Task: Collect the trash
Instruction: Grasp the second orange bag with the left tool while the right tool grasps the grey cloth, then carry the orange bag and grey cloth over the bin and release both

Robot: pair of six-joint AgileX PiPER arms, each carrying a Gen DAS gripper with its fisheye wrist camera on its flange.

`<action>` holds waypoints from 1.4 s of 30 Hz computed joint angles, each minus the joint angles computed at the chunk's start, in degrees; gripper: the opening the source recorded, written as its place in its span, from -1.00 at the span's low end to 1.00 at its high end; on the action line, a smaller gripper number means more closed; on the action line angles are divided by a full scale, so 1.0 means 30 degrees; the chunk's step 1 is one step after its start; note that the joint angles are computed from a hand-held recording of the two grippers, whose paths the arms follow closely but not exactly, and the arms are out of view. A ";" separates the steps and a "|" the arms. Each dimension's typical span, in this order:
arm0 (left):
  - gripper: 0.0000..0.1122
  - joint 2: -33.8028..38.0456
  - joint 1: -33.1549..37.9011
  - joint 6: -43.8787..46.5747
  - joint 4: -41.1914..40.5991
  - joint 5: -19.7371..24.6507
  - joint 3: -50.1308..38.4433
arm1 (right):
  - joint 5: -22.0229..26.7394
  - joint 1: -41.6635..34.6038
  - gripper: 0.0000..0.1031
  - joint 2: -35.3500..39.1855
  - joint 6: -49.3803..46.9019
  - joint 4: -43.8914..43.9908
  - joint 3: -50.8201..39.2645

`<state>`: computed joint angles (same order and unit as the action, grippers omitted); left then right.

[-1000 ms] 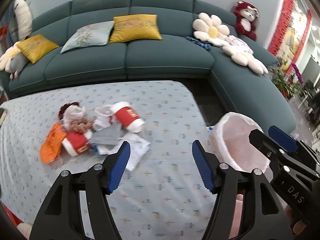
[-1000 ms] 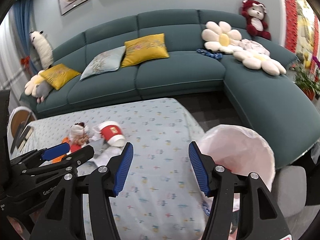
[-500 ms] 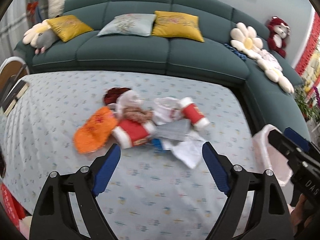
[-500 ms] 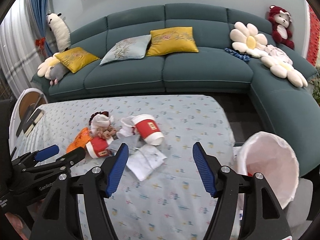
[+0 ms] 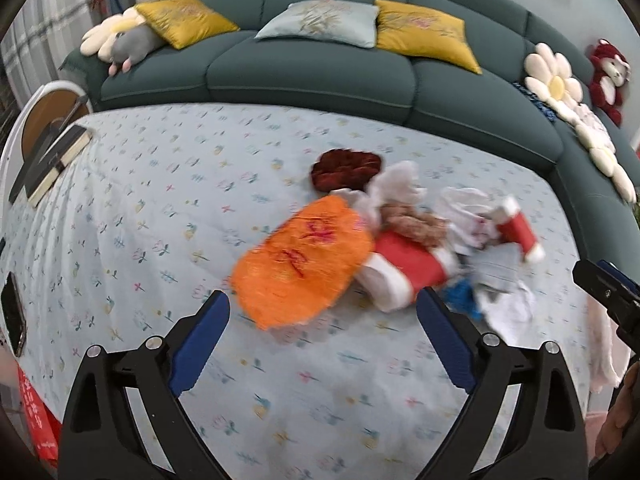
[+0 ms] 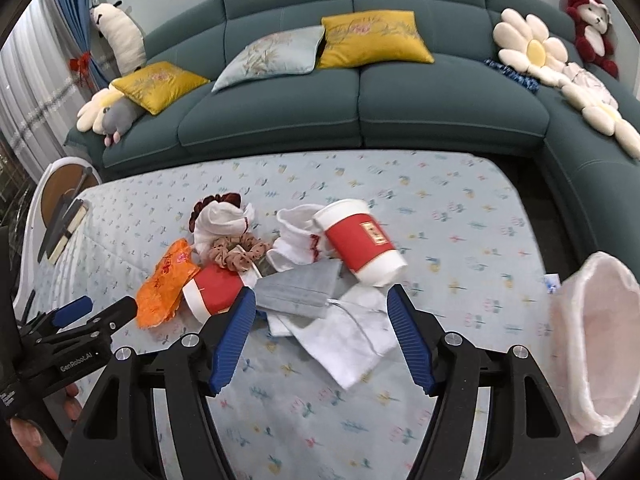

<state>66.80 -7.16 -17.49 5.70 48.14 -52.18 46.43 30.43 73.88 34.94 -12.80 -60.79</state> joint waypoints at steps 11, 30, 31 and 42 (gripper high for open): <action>0.60 0.5131 0.4169 0.5706 -0.4419 -0.2480 -0.0571 | -0.1909 0.0159 0.27 0.5460 0.0464 -0.0419 -0.2032; -0.46 0.3855 0.2318 0.7128 -0.6943 -0.2605 0.2158 | -0.3483 -0.0675 -0.29 0.4201 -0.1630 0.2240 0.1640; -0.48 0.3655 0.2109 0.6820 -0.6890 -0.2502 0.2245 | -0.3489 -0.0730 -0.35 0.3970 -0.1776 0.2401 0.1864; -0.68 0.0192 -0.1235 0.1933 -0.4173 -0.0678 0.2441 | -0.2276 -0.1566 -0.58 -0.0024 -0.2582 0.3557 0.3793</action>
<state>67.38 -10.86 -11.69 -6.82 46.11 -44.85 39.60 25.73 73.81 27.19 -2.13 -49.41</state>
